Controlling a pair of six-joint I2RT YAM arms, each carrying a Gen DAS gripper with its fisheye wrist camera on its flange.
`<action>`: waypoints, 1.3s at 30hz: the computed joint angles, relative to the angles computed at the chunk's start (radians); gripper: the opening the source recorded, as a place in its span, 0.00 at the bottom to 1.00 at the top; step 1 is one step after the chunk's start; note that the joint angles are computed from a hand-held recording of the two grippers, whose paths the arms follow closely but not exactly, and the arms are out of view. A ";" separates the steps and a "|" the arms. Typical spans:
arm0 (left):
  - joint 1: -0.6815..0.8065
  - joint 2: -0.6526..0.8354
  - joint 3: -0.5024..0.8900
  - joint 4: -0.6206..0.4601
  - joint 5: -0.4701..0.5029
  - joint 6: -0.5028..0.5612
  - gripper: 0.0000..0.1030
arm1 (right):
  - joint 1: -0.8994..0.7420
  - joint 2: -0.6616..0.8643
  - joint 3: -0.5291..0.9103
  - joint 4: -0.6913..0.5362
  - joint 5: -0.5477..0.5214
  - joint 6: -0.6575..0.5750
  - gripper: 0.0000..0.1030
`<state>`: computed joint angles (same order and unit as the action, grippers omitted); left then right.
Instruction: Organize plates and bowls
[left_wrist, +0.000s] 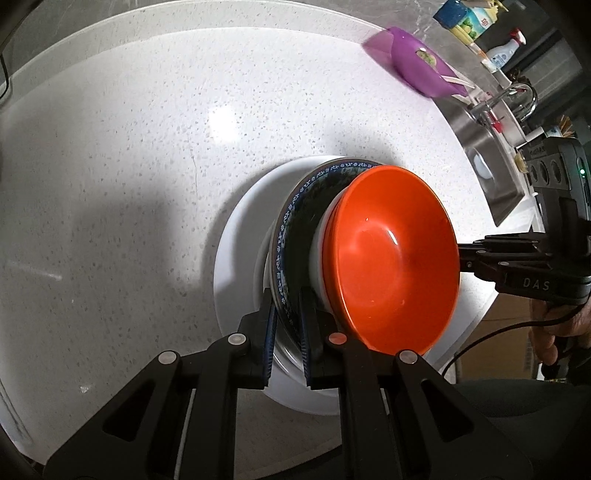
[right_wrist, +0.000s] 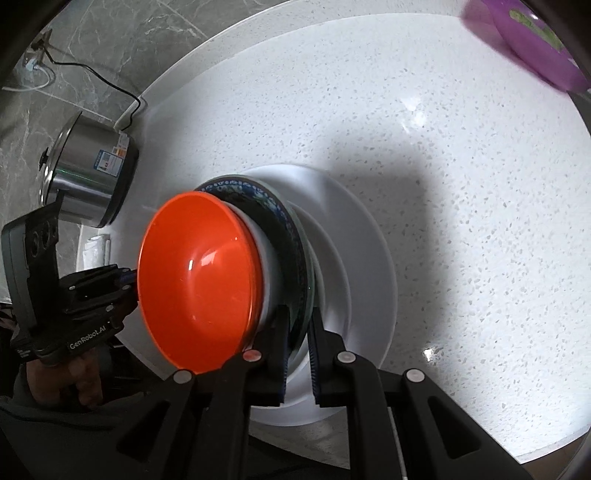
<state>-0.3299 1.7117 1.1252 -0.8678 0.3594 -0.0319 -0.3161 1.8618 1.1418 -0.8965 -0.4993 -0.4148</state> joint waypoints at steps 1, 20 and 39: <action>0.002 -0.001 -0.003 0.009 0.000 -0.004 0.11 | 0.001 -0.005 -0.005 0.007 0.002 0.007 0.13; 0.052 -0.328 -0.070 -0.001 -0.265 -0.177 0.99 | -0.108 -0.273 -0.141 0.087 0.030 0.032 0.77; -0.444 -0.290 0.241 -0.360 -0.700 -0.631 0.98 | -0.087 -0.671 -0.202 0.089 0.019 0.057 0.83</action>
